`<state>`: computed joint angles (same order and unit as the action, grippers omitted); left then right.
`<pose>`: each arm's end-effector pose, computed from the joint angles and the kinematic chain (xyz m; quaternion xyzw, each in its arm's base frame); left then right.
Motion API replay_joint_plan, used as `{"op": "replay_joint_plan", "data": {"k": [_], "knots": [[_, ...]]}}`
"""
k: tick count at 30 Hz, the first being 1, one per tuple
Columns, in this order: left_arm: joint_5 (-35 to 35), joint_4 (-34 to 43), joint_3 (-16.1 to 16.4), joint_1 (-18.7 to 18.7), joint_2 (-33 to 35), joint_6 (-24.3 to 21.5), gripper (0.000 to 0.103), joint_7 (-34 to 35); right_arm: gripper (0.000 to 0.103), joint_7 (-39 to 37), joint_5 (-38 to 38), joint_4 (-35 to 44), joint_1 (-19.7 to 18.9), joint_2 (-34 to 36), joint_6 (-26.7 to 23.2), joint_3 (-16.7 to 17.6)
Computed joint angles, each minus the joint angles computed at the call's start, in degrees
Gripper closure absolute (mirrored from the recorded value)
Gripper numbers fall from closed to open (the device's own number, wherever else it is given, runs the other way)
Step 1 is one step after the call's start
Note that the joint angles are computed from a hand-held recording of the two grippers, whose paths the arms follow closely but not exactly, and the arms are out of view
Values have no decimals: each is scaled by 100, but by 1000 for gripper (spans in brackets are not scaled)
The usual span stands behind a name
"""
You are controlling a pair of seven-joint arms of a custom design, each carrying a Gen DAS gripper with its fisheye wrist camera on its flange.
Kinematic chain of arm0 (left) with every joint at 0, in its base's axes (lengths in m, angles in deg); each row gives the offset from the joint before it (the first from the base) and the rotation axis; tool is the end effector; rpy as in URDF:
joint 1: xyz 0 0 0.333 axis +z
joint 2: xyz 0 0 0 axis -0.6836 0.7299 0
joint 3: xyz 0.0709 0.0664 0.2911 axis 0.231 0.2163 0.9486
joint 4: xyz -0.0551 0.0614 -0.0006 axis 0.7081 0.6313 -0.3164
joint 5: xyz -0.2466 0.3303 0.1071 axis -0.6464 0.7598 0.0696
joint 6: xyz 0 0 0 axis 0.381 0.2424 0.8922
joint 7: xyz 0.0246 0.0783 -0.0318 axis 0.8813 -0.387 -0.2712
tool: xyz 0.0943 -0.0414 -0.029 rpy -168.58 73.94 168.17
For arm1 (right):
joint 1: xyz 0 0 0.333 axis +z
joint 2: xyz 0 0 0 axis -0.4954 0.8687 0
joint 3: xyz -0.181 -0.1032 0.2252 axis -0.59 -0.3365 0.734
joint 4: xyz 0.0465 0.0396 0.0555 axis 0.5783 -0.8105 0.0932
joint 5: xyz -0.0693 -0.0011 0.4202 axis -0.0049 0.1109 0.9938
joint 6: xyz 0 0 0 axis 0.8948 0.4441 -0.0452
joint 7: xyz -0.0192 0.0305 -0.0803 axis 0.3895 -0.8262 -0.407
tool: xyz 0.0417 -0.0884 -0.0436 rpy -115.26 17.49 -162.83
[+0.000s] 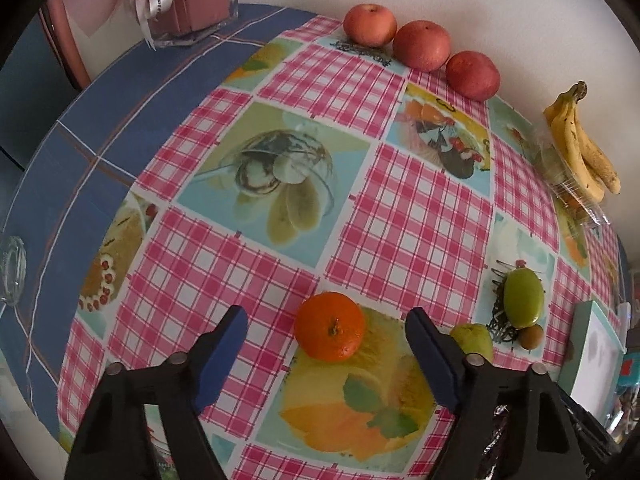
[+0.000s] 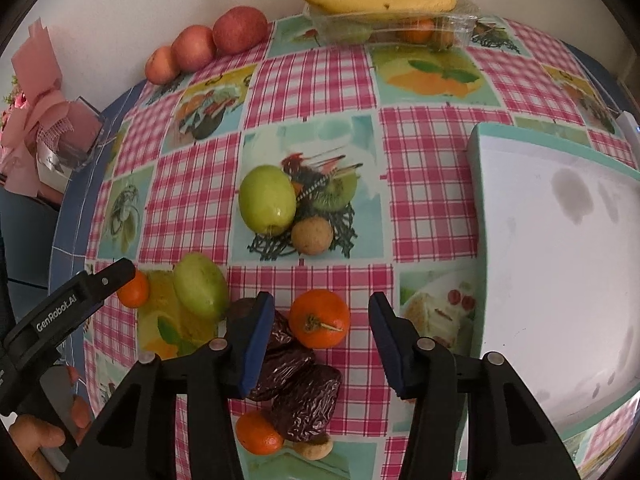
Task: Organize fruits
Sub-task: 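Grasp the tangerine with the left tool while the right tool grasps the orange beside the dates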
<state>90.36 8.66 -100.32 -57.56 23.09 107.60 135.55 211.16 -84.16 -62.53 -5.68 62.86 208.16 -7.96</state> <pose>0.7246 -0.3113 0.3154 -0.6896 0.7066 -0.1510 0.0489 0.6205 0.2768 0.3250 -0.5150 0.8402 -0.0362 0.1658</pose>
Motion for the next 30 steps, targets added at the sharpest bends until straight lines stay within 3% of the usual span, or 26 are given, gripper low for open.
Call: {"op": "replay_joint_plan", "data": {"k": [6, 22, 30], "knots": [[-37, 62, 1, 11, 79, -49, 27, -30, 55, -95, 126, 82, -23, 91, -100, 34], [-297, 81, -118, 145, 144, 9, 61, 151, 58, -174, 349, 89, -33, 134, -98, 58], [-333, 35, -125, 141, 90, 114, 63, 235, 62, -191, 360, 90, -24, 150, -37, 56]]}}
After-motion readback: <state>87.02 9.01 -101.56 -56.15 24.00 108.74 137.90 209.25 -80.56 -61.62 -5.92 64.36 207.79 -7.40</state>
